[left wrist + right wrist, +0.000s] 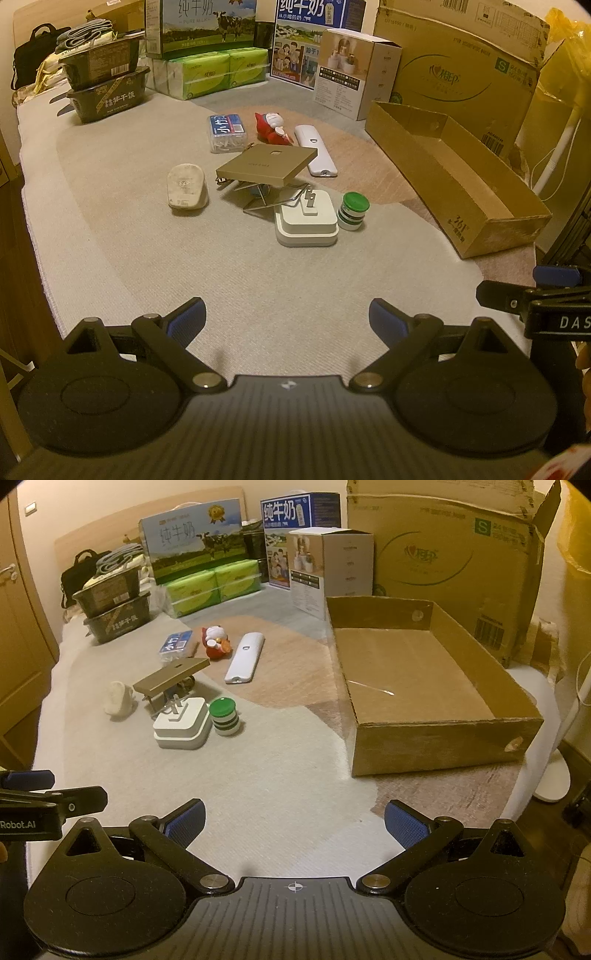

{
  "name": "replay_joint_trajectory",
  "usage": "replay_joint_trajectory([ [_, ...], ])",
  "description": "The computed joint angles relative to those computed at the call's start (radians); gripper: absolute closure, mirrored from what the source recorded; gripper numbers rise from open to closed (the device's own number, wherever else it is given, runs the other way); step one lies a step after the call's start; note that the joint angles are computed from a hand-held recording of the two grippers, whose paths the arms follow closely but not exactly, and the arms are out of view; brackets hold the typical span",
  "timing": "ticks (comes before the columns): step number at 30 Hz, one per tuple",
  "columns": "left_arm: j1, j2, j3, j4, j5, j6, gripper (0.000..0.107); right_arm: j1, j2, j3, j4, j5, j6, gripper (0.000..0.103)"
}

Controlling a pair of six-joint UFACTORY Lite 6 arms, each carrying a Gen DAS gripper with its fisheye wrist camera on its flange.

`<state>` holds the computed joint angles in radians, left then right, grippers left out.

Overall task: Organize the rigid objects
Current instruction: 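Move both tools toward the green-lidded jar and white oval plug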

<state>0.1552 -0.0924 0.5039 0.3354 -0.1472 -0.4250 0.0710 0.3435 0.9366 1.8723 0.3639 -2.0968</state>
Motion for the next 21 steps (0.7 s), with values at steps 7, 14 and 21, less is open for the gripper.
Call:
replay_joint_trajectory([
  [7,0.029,0.04,0.018,0.04,-0.016,-0.016,0.013,0.009,0.023,0.016,0.011,0.004,-0.008,0.0],
  [14,0.05,0.108,0.06,0.014,-0.034,0.03,0.013,0.022,0.071,0.051,0.023,0.031,-0.025,0.001],
  [21,0.104,0.197,0.129,0.04,-0.06,0.05,0.013,0.047,0.147,0.121,0.015,0.064,-0.012,0.001],
])
